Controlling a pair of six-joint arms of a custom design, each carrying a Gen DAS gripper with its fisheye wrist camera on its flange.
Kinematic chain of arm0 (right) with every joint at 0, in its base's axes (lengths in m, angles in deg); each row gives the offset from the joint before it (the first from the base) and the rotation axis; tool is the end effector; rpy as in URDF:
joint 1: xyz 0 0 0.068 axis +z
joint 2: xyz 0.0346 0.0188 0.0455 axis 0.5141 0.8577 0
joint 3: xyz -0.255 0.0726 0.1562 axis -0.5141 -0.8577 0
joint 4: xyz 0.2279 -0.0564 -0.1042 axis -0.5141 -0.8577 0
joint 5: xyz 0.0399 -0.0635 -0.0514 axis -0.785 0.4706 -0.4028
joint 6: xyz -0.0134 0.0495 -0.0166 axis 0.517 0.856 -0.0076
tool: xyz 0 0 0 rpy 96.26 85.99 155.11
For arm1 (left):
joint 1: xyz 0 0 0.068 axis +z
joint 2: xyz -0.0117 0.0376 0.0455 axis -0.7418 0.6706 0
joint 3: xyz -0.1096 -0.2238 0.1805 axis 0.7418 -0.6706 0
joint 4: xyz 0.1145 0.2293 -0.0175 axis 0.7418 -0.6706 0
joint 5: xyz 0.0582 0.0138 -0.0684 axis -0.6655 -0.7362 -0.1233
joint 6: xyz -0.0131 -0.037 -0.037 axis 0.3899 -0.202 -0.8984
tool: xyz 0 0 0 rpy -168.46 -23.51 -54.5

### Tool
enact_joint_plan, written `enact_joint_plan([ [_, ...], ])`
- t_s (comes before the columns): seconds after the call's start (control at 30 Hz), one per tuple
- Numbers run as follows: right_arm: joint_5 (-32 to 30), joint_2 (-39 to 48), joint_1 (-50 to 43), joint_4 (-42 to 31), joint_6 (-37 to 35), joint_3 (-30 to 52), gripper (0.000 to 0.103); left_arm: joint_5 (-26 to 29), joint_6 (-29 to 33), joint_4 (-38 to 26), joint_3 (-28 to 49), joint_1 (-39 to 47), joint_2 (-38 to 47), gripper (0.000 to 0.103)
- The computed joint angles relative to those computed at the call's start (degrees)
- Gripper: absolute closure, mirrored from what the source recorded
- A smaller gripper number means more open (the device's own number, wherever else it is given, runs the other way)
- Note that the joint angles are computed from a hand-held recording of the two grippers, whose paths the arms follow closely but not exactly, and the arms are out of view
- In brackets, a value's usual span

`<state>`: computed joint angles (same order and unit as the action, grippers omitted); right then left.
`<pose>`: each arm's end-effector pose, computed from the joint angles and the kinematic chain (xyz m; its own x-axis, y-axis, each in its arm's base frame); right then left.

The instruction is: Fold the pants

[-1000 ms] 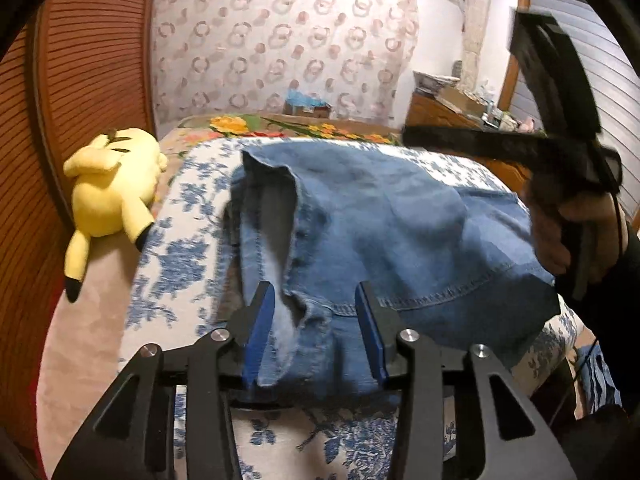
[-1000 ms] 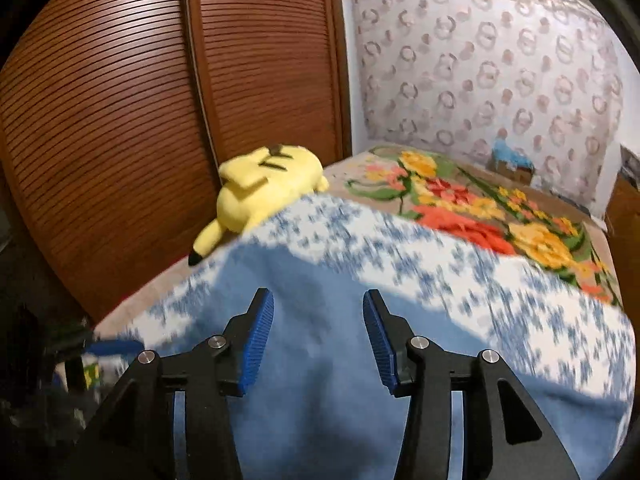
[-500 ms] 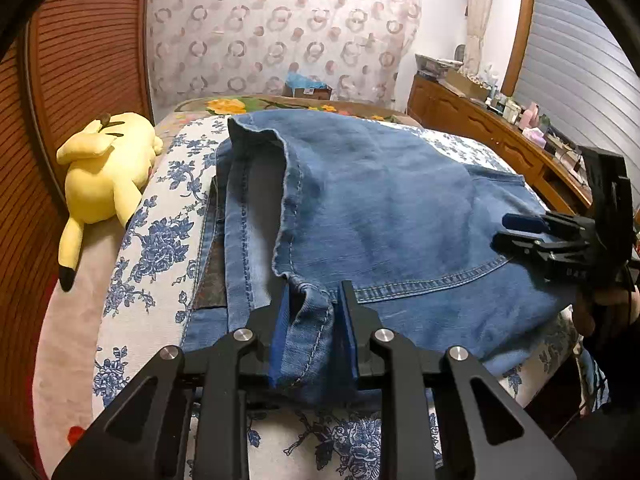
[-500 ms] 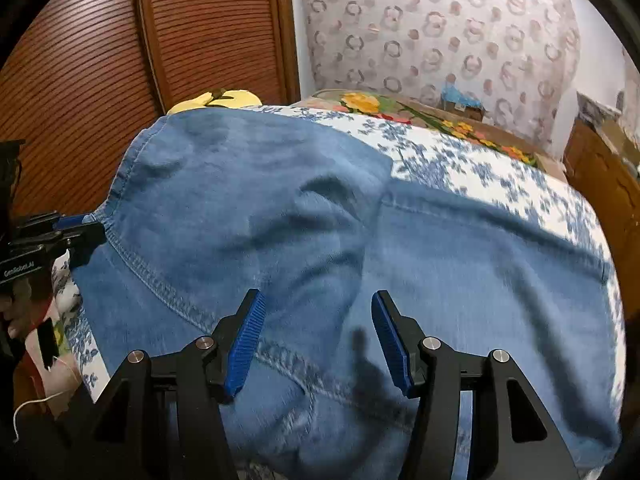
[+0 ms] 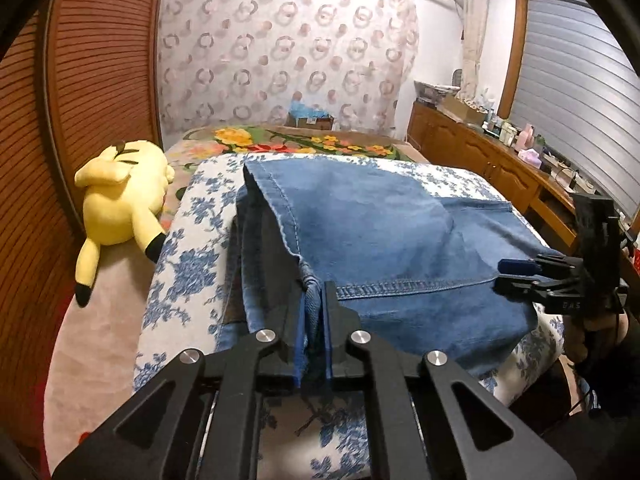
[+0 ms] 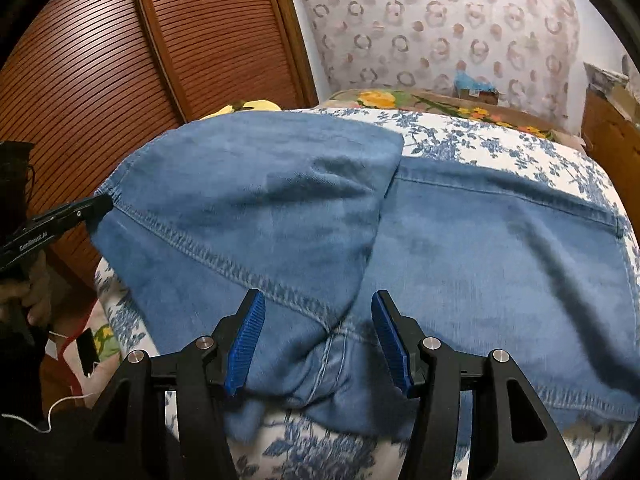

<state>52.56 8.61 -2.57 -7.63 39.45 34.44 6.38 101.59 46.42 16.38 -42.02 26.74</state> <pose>0.1003 -0.0408 0.2341 -0.6127 0.0342 -0.7896 -0.1427 0.9779 0.1531 0.1992 0.0018 0.2447 -0.5904 0.2322 -0.7730 0.5003 0.8568 -0.1246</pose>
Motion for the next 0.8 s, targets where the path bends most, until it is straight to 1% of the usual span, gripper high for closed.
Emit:
enact_joint_plan([
  [0.07, -3.0, 0.2, -3.0, -2.2, -3.8, -0.1, 0.046, -0.4, -0.1, 0.4, -0.2, 0.3, 1.5, 0.095],
  [0.1, -3.3, 0.3, -3.2, -2.3, -4.2, 0.0, 0.046, -0.7, -0.1, 0.7, -0.4, 0.2, 2.4, 0.095],
  [0.13, -4.2, 0.6, -4.6, -2.7, -5.9, -0.3, 0.052, -1.1, -0.1, 1.1, -0.8, -0.1, 2.9, 0.095],
  [0.17, -4.9, -0.3, -5.7, -4.4, -7.5, -0.4, 0.055, -1.6, 0.0, 1.8, -1.2, -0.5, 3.5, 0.095],
  [0.2, -5.2, 0.4, -6.4, -4.6, -8.9, -0.6, 0.057, -2.2, -0.1, 2.3, -1.5, -0.8, 4.0, 0.095],
  [0.27, -5.5, 1.9, -7.4, -5.4, -11.1, -0.5, 0.064, -2.6, -0.1, 2.9, -2.0, -1.2, 4.5, 0.095],
  [0.3, -5.7, 2.4, -7.8, -5.4, -11.5, -0.5, 0.068, -2.8, 0.1, 3.1, -2.2, -1.3, 4.9, 0.095],
  [0.33, -6.2, 3.3, -8.9, -5.6, -12.6, -0.5, 0.079, -3.0, 0.3, 3.3, -2.5, -1.5, 5.2, 0.095],
  [0.37, -6.6, 3.9, -9.3, -6.1, -13.4, -0.3, 0.086, -3.5, 0.3, 3.4, -2.8, -1.7, 5.4, 0.095],
  [0.43, -9.0, 4.7, -12.5, -9.1, -17.9, 0.5, 0.096, -3.8, 0.3, 3.8, -3.2, -1.8, 5.7, 0.095],
  [0.47, -9.6, 4.2, -12.8, -10.8, -18.6, 1.4, 0.097, -3.9, 0.2, 3.9, -3.4, -1.9, 5.7, 0.095],
  [0.53, -12.7, 4.8, -18.1, -16.3, -26.9, 2.6, 0.098, -4.0, 0.4, 4.1, -3.6, -1.8, 5.8, 0.095],
  [0.57, -13.2, 4.6, -19.5, -17.7, -29.7, 2.6, 0.098, -4.1, 0.5, 4.2, -3.6, -1.8, 6.3, 0.093],
  [0.63, -12.3, 4.9, -19.9, -17.1, -29.9, 1.8, 0.098, -5.3, 0.4, 4.6, -3.7, -2.3, 7.0, 0.091],
  [0.7, -11.1, 3.9, -17.9, -15.5, -27.2, 1.3, 0.098, -6.2, 0.7, 5.1, -4.0, -2.6, 7.1, 0.089],
  [0.77, -11.1, 4.2, -18.4, -15.2, -27.3, 1.0, 0.097, -6.7, 0.5, 5.3, -4.1, -2.7, 7.4, 0.085],
  [0.8, -10.7, 3.5, -17.6, -15.0, -26.0, 1.1, 0.097, -6.8, 0.4, 5.2, -4.1, -2.9, 7.5, 0.085],
])
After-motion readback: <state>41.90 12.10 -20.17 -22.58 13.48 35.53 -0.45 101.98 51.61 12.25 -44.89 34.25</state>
